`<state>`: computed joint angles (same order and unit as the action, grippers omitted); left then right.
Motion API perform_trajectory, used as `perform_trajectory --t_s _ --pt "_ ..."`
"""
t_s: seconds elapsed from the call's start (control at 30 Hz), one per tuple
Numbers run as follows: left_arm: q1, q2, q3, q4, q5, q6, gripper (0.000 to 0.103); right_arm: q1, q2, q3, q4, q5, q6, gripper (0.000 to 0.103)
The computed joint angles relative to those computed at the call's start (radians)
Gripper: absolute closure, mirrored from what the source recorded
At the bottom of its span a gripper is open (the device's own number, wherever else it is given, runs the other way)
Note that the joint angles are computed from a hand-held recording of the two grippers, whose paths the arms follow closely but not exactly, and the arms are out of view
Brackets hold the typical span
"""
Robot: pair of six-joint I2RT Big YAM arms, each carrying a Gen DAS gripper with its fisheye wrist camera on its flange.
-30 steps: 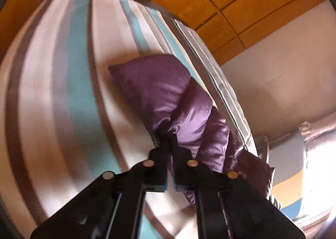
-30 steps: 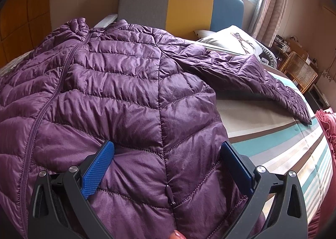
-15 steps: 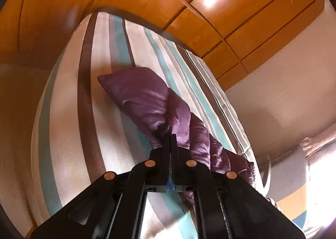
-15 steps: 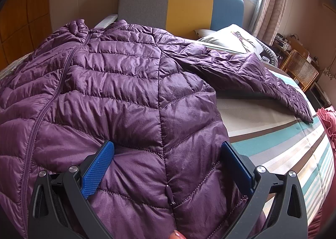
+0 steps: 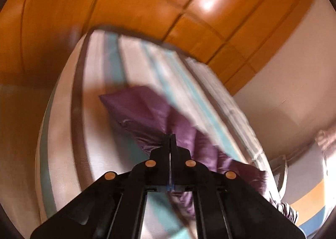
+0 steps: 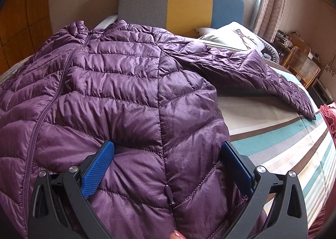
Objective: Fold large clothes
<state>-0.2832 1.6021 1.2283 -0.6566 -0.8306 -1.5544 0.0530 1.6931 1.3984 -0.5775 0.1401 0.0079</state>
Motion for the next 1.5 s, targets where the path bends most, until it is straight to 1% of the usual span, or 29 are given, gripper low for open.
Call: perform_trajectory --t_s 0.07,0.13,0.23,0.27,0.3,0.33,0.37,0.47,0.5,0.53,0.6,0.63,0.7,0.73,0.77,0.8,0.83,0.87,0.93,1.0,1.03,1.1,1.13,1.17,1.27,1.33,1.4,1.47,1.5 --pt "-0.035 0.023 0.067 -0.025 -0.079 0.091 0.103 0.000 0.000 0.001 -0.001 -0.002 0.001 0.003" --pt "-0.069 0.046 0.125 -0.011 -0.138 0.207 0.103 -0.002 -0.001 0.000 -0.002 -0.006 0.001 0.003" --pt "-0.134 0.098 0.221 0.126 -0.190 0.533 0.103 -0.003 0.001 0.002 -0.003 -0.010 0.005 0.003" --pt "-0.152 0.115 0.249 0.180 -0.190 0.645 0.103 -0.004 0.002 0.004 -0.003 -0.012 0.005 0.003" --pt "-0.167 0.132 0.274 0.211 -0.190 0.717 0.103 -0.004 0.002 0.003 -0.002 -0.013 0.006 0.003" --pt "-0.192 0.158 0.313 0.266 -0.189 0.838 0.103 -0.005 0.002 0.003 -0.002 -0.013 0.006 0.003" --pt "-0.209 0.180 0.346 0.296 -0.171 0.916 0.103 -0.005 0.003 0.003 -0.002 -0.015 0.006 0.003" --pt "-0.247 0.249 0.451 0.309 -0.121 1.065 0.103 -0.005 0.004 0.004 -0.003 -0.017 0.008 0.003" --pt "-0.258 0.272 0.487 0.293 -0.096 1.094 0.103 -0.005 0.004 0.005 -0.003 -0.019 0.010 0.003" --pt "-0.268 0.299 0.531 0.253 -0.067 1.092 0.103 -0.006 0.005 0.006 -0.004 -0.023 0.012 0.003" --pt "-0.274 0.323 0.573 0.196 -0.018 1.014 0.103 -0.009 0.005 0.007 -0.007 -0.032 0.015 0.003" --pt "-0.266 0.320 0.568 0.159 0.030 0.919 0.103 -0.012 0.005 0.006 -0.008 -0.037 0.016 0.003" --pt "-0.246 0.296 0.520 0.127 0.080 0.778 0.099 -0.014 0.008 0.010 -0.013 -0.050 0.023 0.003" --pt "-0.232 0.276 0.483 0.088 0.095 0.665 0.095 -0.016 0.008 0.011 -0.014 -0.054 0.024 0.003" --pt "-0.232 0.267 0.466 0.054 0.096 0.584 0.080 -0.016 0.010 0.013 -0.016 -0.058 0.028 0.003" --pt "-0.218 0.239 0.416 0.041 0.104 0.499 0.071 -0.017 0.009 0.011 -0.016 -0.060 0.029 0.003" --pt "-0.201 0.206 0.356 0.027 0.104 0.411 0.057 -0.016 0.010 0.013 -0.016 -0.059 0.029 0.003" --pt "-0.196 0.171 0.289 0.025 0.098 0.344 0.056 -0.017 0.009 0.011 -0.016 -0.057 0.026 0.003" --pt "-0.167 0.111 0.192 -0.014 0.099 0.189 0.056 -0.017 0.009 0.011 -0.014 -0.054 0.024 0.003" --pt "-0.143 0.075 0.126 -0.027 0.113 0.065 0.056 -0.015 0.009 0.011 -0.014 -0.052 0.024 0.003" --pt "-0.127 0.042 0.074 -0.040 0.118 -0.027 0.056 -0.015 0.009 0.011 -0.014 -0.052 0.024 0.003" --pt "-0.099 -0.002 -0.011 -0.027 0.148 -0.143 0.056 -0.015 0.010 0.011 -0.014 -0.051 0.024 0.003" --pt "-0.086 -0.018 -0.048 0.003 0.162 -0.170 0.057 -0.016 0.009 0.010 -0.014 -0.051 0.023 0.003" --pt "-0.069 -0.042 -0.091 0.013 0.179 -0.222 0.059 -0.015 0.009 0.010 -0.014 -0.050 0.022 0.003" --pt "-0.051 -0.073 -0.146 0.060 0.157 -0.229 0.059 -0.015 0.009 0.010 -0.014 -0.049 0.023 0.003" --pt "-0.034 -0.085 -0.177 0.115 0.155 -0.238 0.059 -0.015 0.008 0.010 -0.014 -0.050 0.023 0.003" --pt "-0.013 -0.080 -0.190 0.171 0.171 -0.250 0.064 -0.015 0.008 0.010 -0.014 -0.051 0.023 0.003" --pt "0.000 -0.094 -0.216 0.210 0.192 -0.273 0.074 -0.016 0.009 0.010 -0.014 -0.051 0.023 0.003" --pt "0.001 -0.083 -0.195 0.196 0.197 -0.291 0.079 -0.016 0.009 0.011 -0.015 -0.052 0.024 0.003"
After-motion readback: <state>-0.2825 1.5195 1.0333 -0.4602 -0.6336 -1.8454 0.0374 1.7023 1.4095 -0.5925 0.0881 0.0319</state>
